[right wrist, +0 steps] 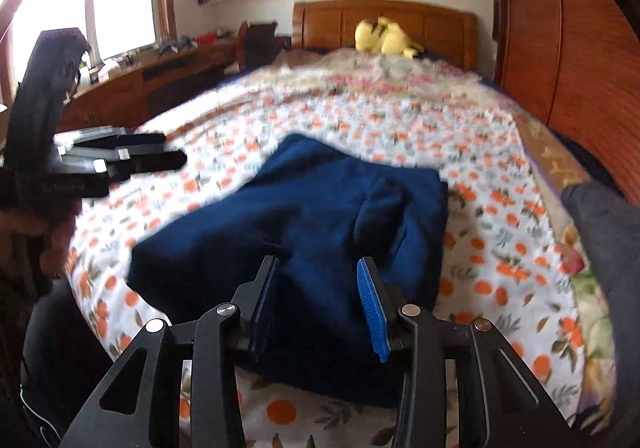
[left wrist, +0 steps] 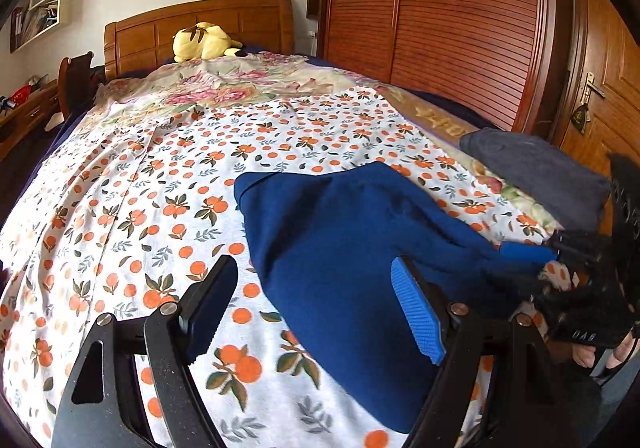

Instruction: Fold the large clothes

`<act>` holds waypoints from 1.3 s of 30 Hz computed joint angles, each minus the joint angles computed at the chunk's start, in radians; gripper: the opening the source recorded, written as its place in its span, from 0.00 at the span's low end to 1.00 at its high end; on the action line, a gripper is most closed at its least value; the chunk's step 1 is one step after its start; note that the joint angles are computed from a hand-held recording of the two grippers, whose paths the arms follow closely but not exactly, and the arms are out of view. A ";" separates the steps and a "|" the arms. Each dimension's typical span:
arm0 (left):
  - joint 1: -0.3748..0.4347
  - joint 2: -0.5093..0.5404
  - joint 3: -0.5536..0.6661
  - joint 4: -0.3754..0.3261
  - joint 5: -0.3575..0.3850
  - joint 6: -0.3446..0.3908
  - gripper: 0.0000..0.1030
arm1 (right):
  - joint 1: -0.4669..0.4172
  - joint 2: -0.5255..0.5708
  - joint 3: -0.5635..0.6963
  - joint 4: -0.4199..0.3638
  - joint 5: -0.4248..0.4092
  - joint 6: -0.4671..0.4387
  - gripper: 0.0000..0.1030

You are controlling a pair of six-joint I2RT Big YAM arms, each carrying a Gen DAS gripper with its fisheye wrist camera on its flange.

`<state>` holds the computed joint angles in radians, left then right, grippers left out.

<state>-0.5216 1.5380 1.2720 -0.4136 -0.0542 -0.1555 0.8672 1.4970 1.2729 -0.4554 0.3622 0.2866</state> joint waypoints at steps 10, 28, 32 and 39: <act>0.055 0.106 0.090 0.005 0.049 0.051 0.77 | -0.008 -0.044 -0.041 -0.002 0.036 0.008 0.05; 0.103 0.338 0.327 -0.083 0.087 0.063 0.77 | -0.019 -0.022 -0.072 -0.044 0.100 0.266 0.77; 0.112 0.400 0.402 -0.128 0.096 0.062 0.77 | -0.027 -0.016 -0.080 -0.033 0.057 0.287 0.77; 0.114 0.480 0.494 -0.174 0.098 0.081 0.72 | -0.058 -0.011 -0.105 0.021 -0.075 0.315 0.77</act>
